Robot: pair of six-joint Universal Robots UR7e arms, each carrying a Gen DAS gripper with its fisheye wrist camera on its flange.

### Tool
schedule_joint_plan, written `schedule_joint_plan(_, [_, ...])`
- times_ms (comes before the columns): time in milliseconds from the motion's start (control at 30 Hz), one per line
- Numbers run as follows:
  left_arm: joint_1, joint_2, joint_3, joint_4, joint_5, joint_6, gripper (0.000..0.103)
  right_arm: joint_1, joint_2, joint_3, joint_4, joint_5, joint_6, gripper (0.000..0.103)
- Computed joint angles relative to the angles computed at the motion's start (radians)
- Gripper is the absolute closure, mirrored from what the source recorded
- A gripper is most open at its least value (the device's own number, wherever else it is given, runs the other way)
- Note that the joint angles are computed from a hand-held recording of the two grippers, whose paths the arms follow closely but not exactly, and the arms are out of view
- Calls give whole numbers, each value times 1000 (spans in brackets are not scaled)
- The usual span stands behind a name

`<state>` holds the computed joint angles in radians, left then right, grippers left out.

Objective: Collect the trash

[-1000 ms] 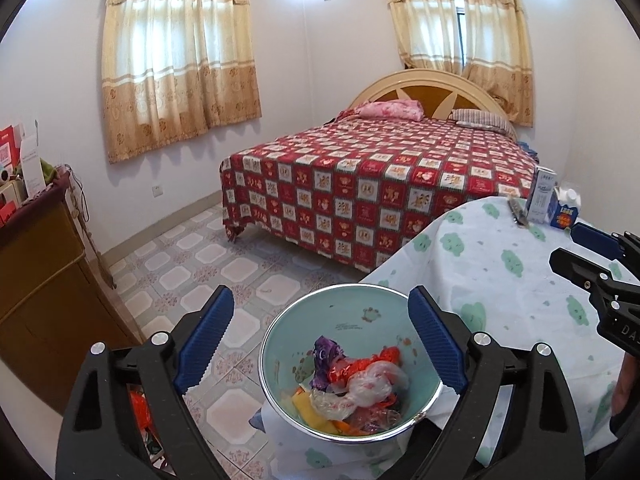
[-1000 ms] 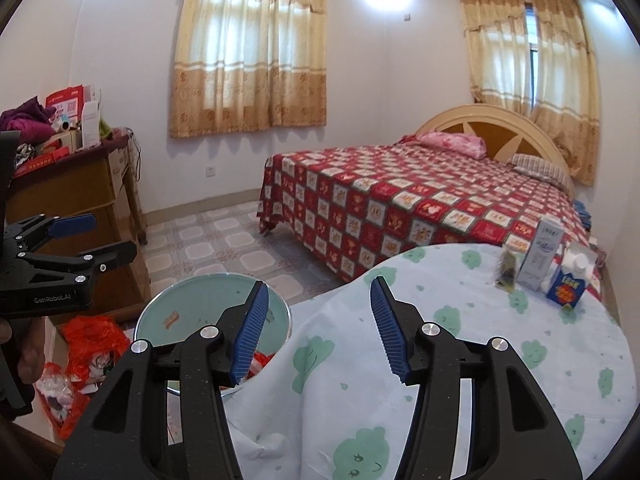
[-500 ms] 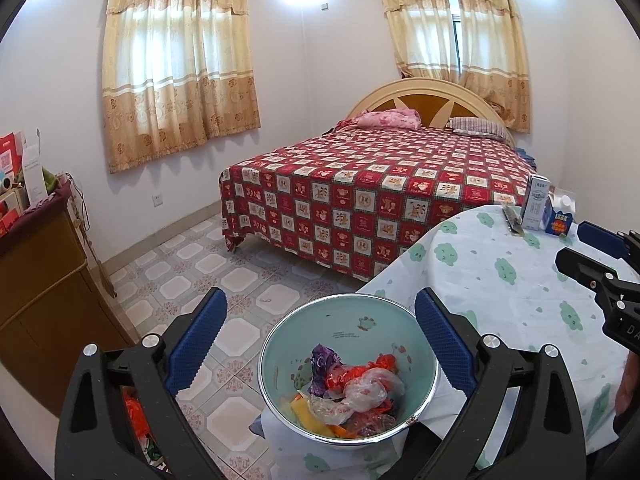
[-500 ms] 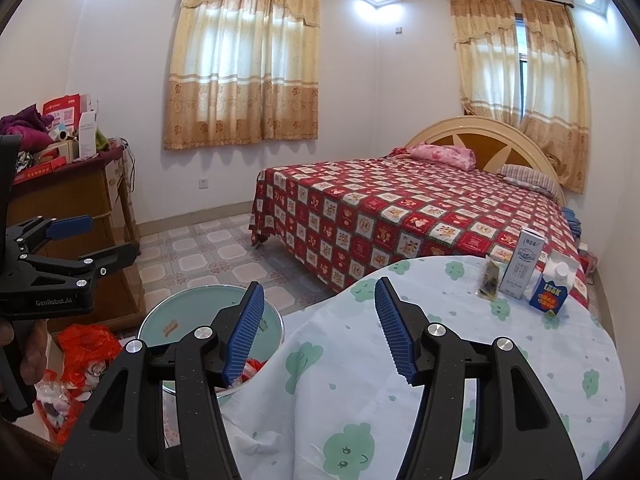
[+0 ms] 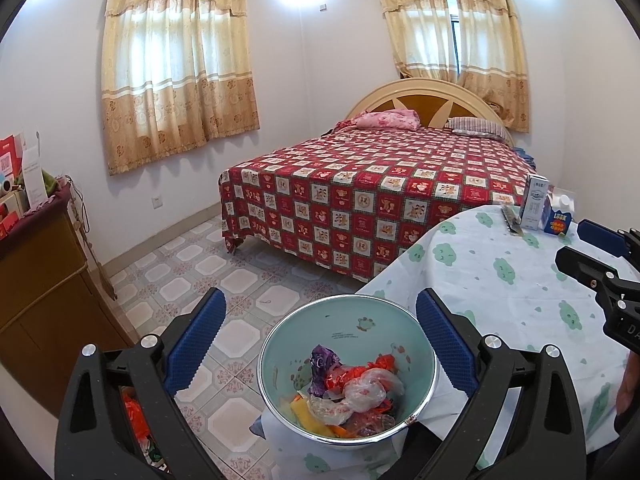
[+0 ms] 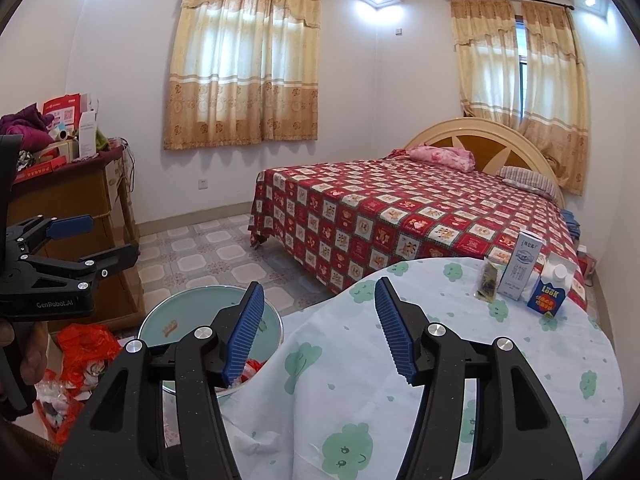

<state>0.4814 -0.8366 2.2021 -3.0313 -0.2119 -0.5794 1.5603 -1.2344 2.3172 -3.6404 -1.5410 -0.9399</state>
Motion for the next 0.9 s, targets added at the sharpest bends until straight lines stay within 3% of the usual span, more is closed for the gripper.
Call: schedule_joint_plan(900, [-3,-23,2,103,17,-64,6,-1,-5,2,-2,3,-3,45])
